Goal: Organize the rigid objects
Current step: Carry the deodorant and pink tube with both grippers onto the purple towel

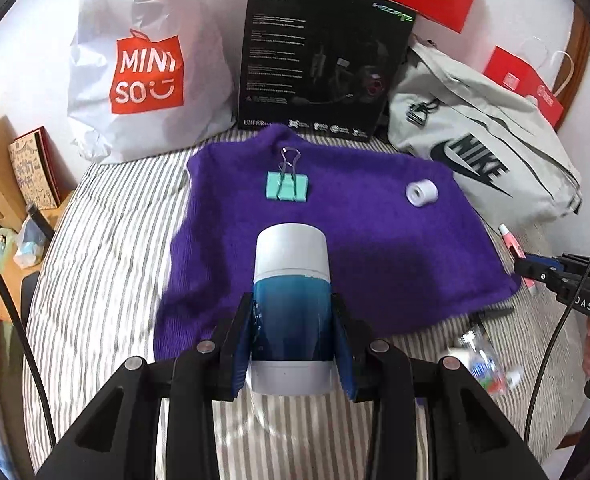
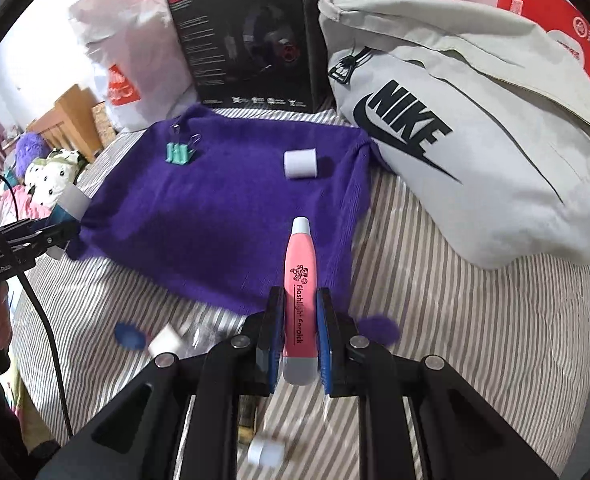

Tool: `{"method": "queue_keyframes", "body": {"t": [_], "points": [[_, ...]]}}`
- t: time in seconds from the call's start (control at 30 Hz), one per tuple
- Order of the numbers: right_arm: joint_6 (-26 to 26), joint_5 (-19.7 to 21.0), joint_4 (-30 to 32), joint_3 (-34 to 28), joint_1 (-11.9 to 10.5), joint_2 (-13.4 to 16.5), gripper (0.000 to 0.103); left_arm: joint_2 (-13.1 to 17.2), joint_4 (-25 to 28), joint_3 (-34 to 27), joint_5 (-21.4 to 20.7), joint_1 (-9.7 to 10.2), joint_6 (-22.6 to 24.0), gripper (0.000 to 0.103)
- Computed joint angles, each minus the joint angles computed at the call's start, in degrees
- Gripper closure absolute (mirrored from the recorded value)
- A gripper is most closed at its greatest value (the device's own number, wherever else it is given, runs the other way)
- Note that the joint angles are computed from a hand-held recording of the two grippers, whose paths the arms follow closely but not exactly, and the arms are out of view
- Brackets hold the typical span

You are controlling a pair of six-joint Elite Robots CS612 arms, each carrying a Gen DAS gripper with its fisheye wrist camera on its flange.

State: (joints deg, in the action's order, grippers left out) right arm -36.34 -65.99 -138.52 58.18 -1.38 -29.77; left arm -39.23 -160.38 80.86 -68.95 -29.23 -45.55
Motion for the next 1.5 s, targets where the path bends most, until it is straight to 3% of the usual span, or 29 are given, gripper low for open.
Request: {"method": "queue_keyframes", "body": {"t": [0.37,0.6,0.77,1.03,1.27,1.37,1.5], "points": [[4.3,-4.2,6.3,-12.9,2.5,7.6,0.087,5.2,3.8,-8.2,-2.9,3.57,1.0,0.069],[4.2,-7.1,8.0,-17.7,3.8,10.7,0.087,7.6,7.5,-12.2,-4.7,4.57,1.3,0.069],[3.8,-7.8,7.5,-18.6,4.2,11.4,0.087,8.8,9.6,-13.9,-4.6,4.77,1.6,0.069],[2.6,-8.3,5.9,-18.2,4.4,11.5,0.087,10.1,15.8,-17.5,-0.7,4.00,4.3,0.069],[1.2,-7.9,4.9,-17.4,4.3,11.2,0.087,9.9,15.4,-17.0,-1.1,3.99,4.1,0.068],[0.3,-7.8,6.4,-17.7,4.2,11.2,0.084,9.7,15.6,-16.7,-2.1,4.02,3.9,0.062],[-0.8,-7.1,7.2,-16.3,4.0,10.1,0.069,9.3,15.3,-16.1,-4.1,3.98,3.8,0.041]]}}
